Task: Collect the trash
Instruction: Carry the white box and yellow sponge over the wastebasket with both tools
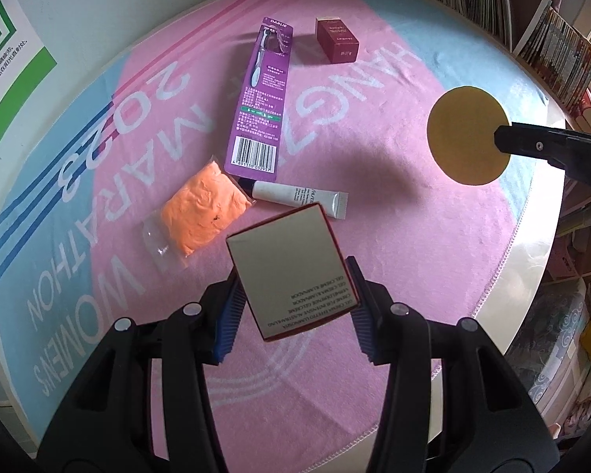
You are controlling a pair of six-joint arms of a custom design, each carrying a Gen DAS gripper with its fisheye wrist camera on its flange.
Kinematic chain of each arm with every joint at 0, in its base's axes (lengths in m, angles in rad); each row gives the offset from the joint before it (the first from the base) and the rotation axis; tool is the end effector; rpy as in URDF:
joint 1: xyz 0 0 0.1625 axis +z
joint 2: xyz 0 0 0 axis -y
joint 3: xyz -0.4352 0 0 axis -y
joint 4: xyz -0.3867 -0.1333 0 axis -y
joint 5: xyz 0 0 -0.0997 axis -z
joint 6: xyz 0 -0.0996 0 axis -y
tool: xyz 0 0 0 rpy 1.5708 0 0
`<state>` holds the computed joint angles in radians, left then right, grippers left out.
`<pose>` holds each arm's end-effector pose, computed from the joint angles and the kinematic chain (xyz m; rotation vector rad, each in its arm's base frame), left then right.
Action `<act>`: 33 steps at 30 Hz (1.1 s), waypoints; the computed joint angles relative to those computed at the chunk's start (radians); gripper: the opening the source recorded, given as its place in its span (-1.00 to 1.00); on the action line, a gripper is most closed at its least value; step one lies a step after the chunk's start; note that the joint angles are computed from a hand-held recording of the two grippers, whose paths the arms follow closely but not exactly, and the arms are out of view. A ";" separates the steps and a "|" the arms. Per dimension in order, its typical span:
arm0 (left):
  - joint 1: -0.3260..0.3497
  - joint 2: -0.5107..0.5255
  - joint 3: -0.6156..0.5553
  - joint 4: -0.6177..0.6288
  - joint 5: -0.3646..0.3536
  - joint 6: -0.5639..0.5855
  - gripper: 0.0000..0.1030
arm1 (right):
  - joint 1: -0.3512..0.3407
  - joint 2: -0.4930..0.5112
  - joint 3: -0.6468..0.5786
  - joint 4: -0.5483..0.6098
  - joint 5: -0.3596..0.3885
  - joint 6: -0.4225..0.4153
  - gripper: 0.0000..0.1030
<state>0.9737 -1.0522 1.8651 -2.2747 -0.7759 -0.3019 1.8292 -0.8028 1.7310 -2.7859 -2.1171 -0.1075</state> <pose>-0.1532 -0.5888 0.1794 0.4009 2.3286 -0.3148 0.2459 -0.6112 0.1126 0.3677 -2.5629 0.4272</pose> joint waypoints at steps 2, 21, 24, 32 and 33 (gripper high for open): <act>-0.008 0.000 0.002 -0.002 0.002 0.001 -0.11 | 0.000 -0.015 0.017 -0.016 0.002 0.000 -0.85; -0.143 0.131 -0.042 -0.036 -0.093 0.148 -0.11 | -0.078 -0.338 0.342 -0.234 -0.052 0.097 -0.85; -0.167 0.164 -0.050 -0.042 -0.122 0.174 -0.11 | -0.105 -0.404 0.410 -0.261 -0.072 0.122 -0.85; -0.247 0.268 -0.078 -0.058 -0.211 0.259 -0.11 | -0.178 -0.590 0.569 -0.299 -0.116 0.183 -0.85; -0.256 0.277 -0.079 -0.058 -0.220 0.264 -0.11 | -0.188 -0.613 0.588 -0.302 -0.120 0.191 -0.84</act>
